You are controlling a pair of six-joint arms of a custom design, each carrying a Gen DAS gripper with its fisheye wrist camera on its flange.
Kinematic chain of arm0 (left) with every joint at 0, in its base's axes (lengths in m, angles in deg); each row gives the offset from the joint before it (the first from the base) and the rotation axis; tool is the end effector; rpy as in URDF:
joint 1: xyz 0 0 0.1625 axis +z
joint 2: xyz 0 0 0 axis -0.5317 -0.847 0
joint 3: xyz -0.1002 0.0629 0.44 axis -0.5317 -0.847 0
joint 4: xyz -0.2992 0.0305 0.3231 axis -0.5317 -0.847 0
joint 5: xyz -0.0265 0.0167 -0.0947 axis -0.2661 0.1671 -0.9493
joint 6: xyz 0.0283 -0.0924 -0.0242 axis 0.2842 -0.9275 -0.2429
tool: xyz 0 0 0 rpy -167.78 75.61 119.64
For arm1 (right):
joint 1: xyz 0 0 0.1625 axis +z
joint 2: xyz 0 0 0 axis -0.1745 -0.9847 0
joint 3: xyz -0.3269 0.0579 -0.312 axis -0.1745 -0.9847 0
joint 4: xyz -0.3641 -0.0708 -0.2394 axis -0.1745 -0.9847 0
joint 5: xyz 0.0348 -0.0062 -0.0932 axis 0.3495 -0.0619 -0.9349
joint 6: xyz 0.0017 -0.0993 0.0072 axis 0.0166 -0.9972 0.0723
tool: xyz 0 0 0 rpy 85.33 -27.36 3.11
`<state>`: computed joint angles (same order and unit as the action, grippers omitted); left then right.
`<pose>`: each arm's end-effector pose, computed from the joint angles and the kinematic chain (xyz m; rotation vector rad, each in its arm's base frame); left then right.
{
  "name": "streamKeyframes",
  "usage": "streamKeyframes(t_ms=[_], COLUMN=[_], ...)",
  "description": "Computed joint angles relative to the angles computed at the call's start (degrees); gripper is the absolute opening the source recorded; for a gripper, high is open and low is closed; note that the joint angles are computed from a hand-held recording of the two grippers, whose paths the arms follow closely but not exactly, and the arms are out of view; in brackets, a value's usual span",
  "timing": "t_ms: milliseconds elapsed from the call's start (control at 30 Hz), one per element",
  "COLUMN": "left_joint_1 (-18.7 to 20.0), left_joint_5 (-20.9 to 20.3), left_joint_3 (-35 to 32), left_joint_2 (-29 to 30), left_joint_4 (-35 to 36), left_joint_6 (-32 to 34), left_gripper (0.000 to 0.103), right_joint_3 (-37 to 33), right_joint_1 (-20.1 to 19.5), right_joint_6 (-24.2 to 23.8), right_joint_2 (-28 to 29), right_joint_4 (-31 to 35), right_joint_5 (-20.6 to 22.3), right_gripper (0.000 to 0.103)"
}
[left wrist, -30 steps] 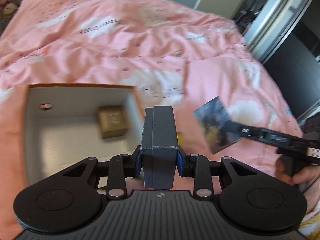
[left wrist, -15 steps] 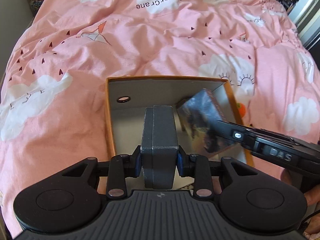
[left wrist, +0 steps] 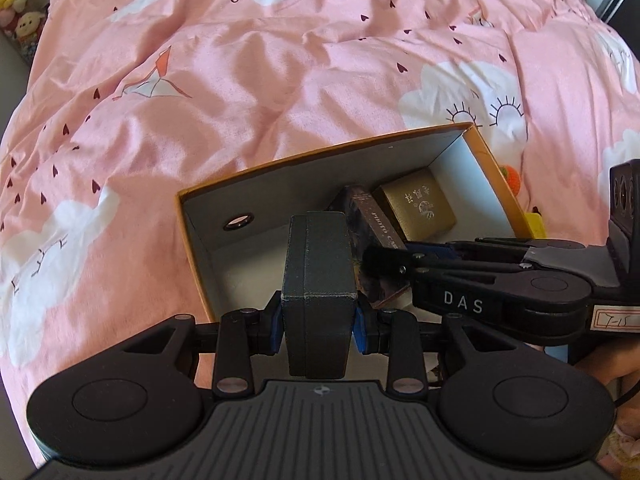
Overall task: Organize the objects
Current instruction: 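Lower the photo card and dark gray box into the box with both tools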
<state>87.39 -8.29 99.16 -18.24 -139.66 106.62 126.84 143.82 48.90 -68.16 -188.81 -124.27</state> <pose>-0.0843 -0.4457 0.2967 1.3594 2.1875 0.2327 0.3942 -0.3224 -0.0977 -0.4694 -2.6008 1.1453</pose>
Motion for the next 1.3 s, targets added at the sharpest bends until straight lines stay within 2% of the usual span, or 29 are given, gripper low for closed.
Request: streamKeyframes(t_ms=[133, 367, 567, 633, 700, 833, 933, 1033, 1100, 1200, 1300], left_joint_1=[-0.8, -1.4, -1.3, -1.1, -1.1, -1.0, -1.0, -1.4, -1.3, -1.0, -0.8], left_joint_5=[1.1, 2.4, 2.3, 1.8, 1.4, 1.5, 1.9, 2.9, 2.9, 2.6, 1.9], left_joint_3=[1.0, 1.9, 2.0, 1.9, 2.1, 2.4, 2.6, 3.2, 3.4, 3.4, 3.5], left_joint_2=[-0.2, -0.3, -0.4, -0.4, -0.6, -0.5, -0.3, -0.4, -0.1, 0.3, 0.4], left_joint_4=[-1.2, -1.9, -1.9, -2.0, -2.2, -2.8, -3.9, -5.6, -6.6, -7.5, -7.7], left_joint_6=[0.7, 0.8, 1.0, 1.0, 1.0, 0.9, 1.2, 2.0, 2.1, 2.1, 2.1], left_gripper=[0.037, 0.037, 0.037, 0.037, 0.037, 0.037, 0.037, 0.037, 0.037, 0.037, 0.037], right_joint_3=[-0.8, -1.8, -1.0, -0.6, 0.1, 2.0, 3.5, 3.8, 3.3, 2.1, 0.4], right_joint_1=[0.1, 0.9, 1.3, 1.1, 0.8, -0.2, -2.0, -3.8, -3.9, -2.9, -2.0], right_joint_6=[-1.0, -8.6, -15.4, -14.9, -12.4, -10.1, -10.0, -9.4, -8.4, -6.4, -5.9], right_joint_2=[-1.0, -2.1, -4.2, -4.8, -5.3, -4.0, -2.5, -1.6, -1.9, -2.4, -2.8], right_joint_4=[7.0, 15.1, 20.6, 21.6, 20.2, 8.4, -1.2, -5.7, -3.1, 1.9, 8.9], right_joint_5=[-0.1, -2.3, -0.8, -0.1, 0.6, 2.3, 6.0, 9.6, 9.8, 7.5, 4.3], right_gripper=[0.024, 0.026, 0.028, 0.027, 0.026, 0.025, 0.025, 0.025, 0.025, 0.026, 0.031])
